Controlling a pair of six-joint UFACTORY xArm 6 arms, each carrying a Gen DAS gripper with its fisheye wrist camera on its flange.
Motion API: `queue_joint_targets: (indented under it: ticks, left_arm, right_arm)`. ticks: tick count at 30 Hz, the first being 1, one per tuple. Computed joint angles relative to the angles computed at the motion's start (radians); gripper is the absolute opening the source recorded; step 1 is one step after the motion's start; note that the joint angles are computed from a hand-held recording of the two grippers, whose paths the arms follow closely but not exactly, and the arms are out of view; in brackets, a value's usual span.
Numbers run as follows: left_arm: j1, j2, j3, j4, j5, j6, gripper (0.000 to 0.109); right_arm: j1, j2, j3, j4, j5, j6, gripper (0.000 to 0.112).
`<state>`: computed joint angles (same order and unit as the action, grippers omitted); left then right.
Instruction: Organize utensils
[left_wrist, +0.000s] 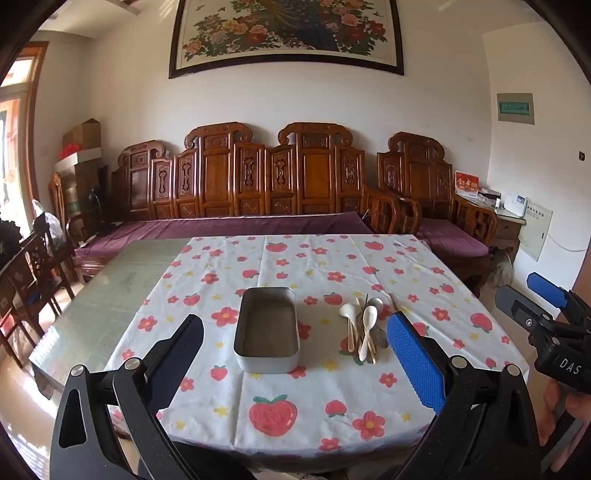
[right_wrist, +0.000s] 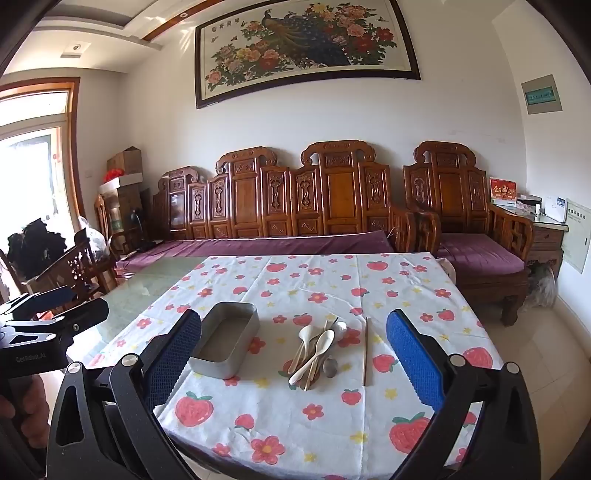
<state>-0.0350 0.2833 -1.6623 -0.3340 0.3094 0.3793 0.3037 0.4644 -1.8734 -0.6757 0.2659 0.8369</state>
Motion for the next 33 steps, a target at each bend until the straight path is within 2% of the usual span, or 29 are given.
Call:
queue_joint_targets:
  ticks: [23,33]
  left_arm:
    - [-0.003,0.001,-0.019,0.015,0.006,-0.022,0.096]
    - [-0.002,0.015,-0.079,0.036,0.046,-0.048,0.096]
  right_arm:
    - [0.001,0.001,-0.003,-0.008,-0.001,0.007,0.100]
    - [-0.001,-0.005,0.004,-0.010,-0.006,0.009,0.100]
